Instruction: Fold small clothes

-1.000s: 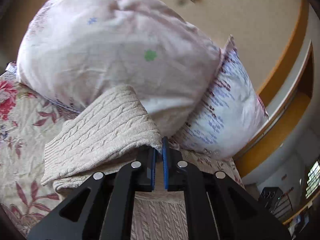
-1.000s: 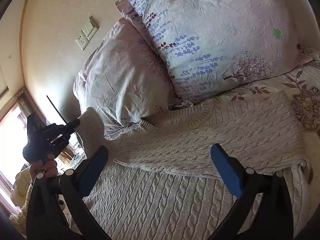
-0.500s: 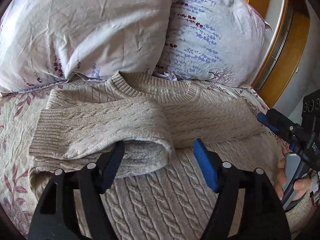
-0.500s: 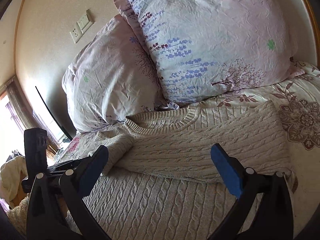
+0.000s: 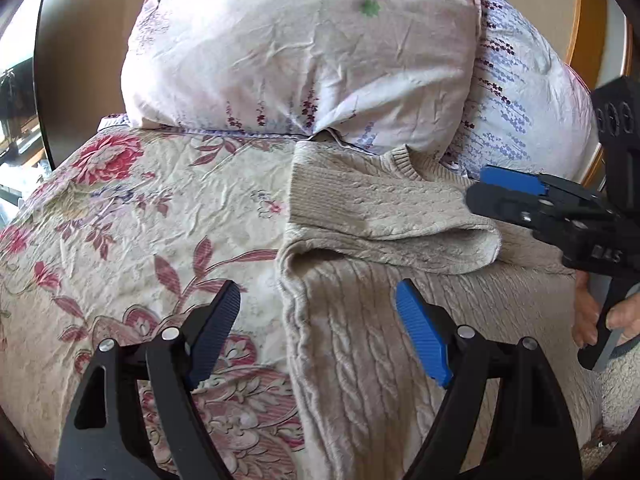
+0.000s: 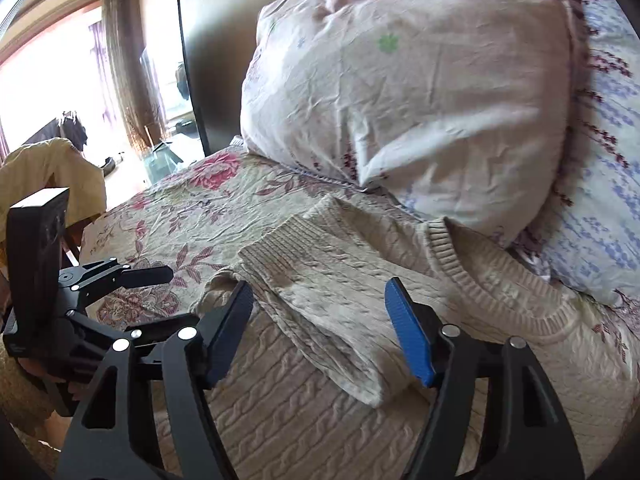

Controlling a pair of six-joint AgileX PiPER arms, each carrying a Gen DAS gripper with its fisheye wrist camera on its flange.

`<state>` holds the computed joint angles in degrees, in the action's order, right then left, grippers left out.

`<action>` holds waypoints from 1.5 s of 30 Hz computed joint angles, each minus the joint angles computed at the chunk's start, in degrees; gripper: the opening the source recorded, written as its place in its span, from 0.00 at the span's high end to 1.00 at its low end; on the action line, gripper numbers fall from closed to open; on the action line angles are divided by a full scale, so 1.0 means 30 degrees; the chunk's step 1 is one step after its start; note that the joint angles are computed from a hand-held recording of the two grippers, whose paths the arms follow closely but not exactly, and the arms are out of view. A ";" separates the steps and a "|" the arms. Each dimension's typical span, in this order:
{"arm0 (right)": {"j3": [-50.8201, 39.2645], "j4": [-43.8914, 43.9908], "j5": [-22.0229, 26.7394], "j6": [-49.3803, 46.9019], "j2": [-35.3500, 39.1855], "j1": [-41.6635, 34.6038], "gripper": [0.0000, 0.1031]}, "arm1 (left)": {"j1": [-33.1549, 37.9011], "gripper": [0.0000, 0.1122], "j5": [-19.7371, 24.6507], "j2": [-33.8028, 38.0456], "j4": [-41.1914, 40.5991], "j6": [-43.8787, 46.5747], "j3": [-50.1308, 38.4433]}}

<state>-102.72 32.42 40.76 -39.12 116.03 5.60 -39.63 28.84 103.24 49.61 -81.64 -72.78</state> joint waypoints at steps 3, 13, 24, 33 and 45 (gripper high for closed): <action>-0.4180 -0.2030 0.1666 0.2591 0.2875 0.1507 0.44 | 0.0026 0.28 -0.0252 -0.1217 0.1895 -0.2626 0.2019; -1.1563 -0.7028 0.4411 0.7200 0.8087 0.4056 0.73 | 0.0428 0.23 -0.0911 -0.3107 0.4650 -0.6050 0.4957; -0.3705 -0.0580 -0.0840 0.5249 0.3178 0.0549 0.94 | 0.0538 0.20 -0.1643 -0.2066 0.4085 -0.4565 0.3769; 0.4346 0.8952 -0.4046 -0.1219 -0.1650 -0.5685 0.94 | 0.0412 0.18 -0.1392 -0.1029 0.2688 -0.2225 0.2027; 0.6055 0.7935 -0.1356 0.2302 -0.0832 -1.1044 0.94 | 0.0260 0.18 0.0279 0.1552 -0.0676 0.2808 -0.2008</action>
